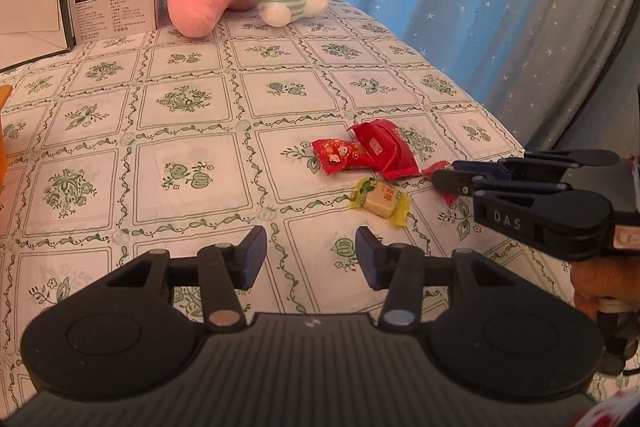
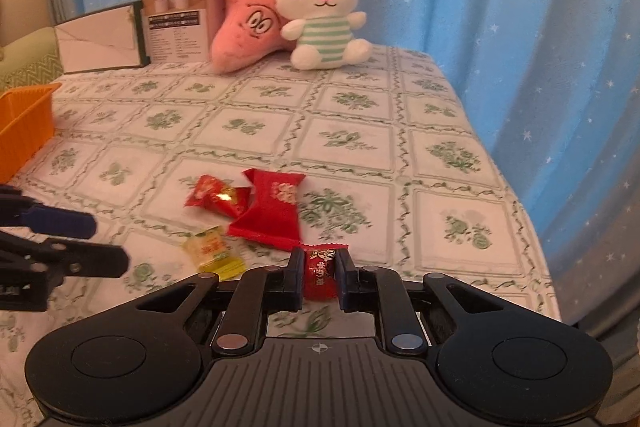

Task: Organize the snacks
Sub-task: 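Grasp the small red candy with the right tool while the left grasps the yellow candy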

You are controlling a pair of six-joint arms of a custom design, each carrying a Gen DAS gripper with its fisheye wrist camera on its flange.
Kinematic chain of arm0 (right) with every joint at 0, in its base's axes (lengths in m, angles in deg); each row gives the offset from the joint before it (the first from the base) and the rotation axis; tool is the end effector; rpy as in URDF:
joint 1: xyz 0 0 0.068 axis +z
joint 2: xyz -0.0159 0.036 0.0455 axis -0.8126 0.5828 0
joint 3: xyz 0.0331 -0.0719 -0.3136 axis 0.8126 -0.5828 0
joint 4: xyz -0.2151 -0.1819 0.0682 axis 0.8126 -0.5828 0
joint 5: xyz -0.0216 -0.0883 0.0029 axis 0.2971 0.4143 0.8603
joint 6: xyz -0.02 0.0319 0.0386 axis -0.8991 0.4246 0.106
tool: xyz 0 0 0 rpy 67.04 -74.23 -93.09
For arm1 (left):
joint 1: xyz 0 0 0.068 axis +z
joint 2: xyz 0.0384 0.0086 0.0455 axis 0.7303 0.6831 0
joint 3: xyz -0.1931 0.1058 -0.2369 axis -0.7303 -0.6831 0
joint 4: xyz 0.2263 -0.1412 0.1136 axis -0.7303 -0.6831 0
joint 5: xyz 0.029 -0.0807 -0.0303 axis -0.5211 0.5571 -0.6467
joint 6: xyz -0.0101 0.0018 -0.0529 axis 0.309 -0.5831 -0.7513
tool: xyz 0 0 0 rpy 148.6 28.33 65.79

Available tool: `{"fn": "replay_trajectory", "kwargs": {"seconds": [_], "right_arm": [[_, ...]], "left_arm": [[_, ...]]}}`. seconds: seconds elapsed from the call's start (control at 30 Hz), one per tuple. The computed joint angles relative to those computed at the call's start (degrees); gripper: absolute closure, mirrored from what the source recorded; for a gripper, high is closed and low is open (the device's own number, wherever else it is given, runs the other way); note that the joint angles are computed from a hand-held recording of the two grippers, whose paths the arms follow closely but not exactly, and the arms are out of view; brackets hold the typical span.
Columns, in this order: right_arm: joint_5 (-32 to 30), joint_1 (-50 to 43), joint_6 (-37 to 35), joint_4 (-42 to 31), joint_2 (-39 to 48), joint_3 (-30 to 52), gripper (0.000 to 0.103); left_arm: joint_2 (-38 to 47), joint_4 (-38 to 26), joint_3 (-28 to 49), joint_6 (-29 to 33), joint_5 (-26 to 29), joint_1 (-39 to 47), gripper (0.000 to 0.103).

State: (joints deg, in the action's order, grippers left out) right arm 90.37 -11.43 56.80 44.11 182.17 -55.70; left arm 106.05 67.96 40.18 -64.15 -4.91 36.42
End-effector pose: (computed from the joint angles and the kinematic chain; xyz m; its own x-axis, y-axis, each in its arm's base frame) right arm 0.1782 0.1553 0.0816 -0.6172 -0.2938 -0.7299 -0.4330 0.9014 0.0034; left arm 0.1301 -0.0272 0.1104 -0.7541 -0.0122 -0.6567 0.1279 0.9780 -0.1651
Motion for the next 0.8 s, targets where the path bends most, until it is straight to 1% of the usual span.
{"fn": "replay_trajectory", "kwargs": {"seconds": [0.1,0.2,0.27,0.3,0.37,0.47,0.53,0.6,0.73,0.8], "right_arm": [[-1.62,1.59,-1.11,-0.01,-0.06,0.19,0.087],[-7.50,1.98,-1.54,0.79,-0.41,-0.12,0.087],[-11.67,1.78,-0.48,0.79,-1.36,-0.59,0.087],[-12.27,1.88,0.05,0.72,-1.70,-0.77,0.087],[-9.69,2.65,1.22,-0.39,-2.72,-0.98,0.087],[-5.78,1.54,3.87,-2.00,-4.61,-1.85,0.087],[-4.59,0.25,5.71,-2.63,-5.59,-2.55,0.087],[-3.50,-0.53,6.68,-3.15,-6.35,-3.08,0.087],[-2.57,-1.57,7.68,-3.32,-7.42,-3.90,0.087],[-1.74,-1.53,8.07,-3.57,-7.78,-3.90,0.087]], "left_arm": [[-1.12,-0.65,-0.33,0.50,-0.07,1.14,0.058],[-1.88,-1.51,-0.40,1.43,1.22,3.33,0.058],[-1.88,-1.28,-0.43,1.89,1.89,3.70,0.059],[-1.67,-0.43,-0.60,1.75,2.60,3.81,0.059],[-1.40,1.82,-1.09,0.95,4.16,3.45,0.059],[2.08,7.20,-1.29,-1.58,2.80,-1.18,0.059],[7.54,12.40,-0.89,-3.37,0.80,-4.97,0.060],[12.27,16.78,-0.55,-4.69,-2.01,-7.90,0.065],[19.76,24.44,-0.48,-6.77,-7.73,-12.83,0.070],[23.36,27.15,-0.23,-7.01,-10.95,-15.34,0.075]]}}
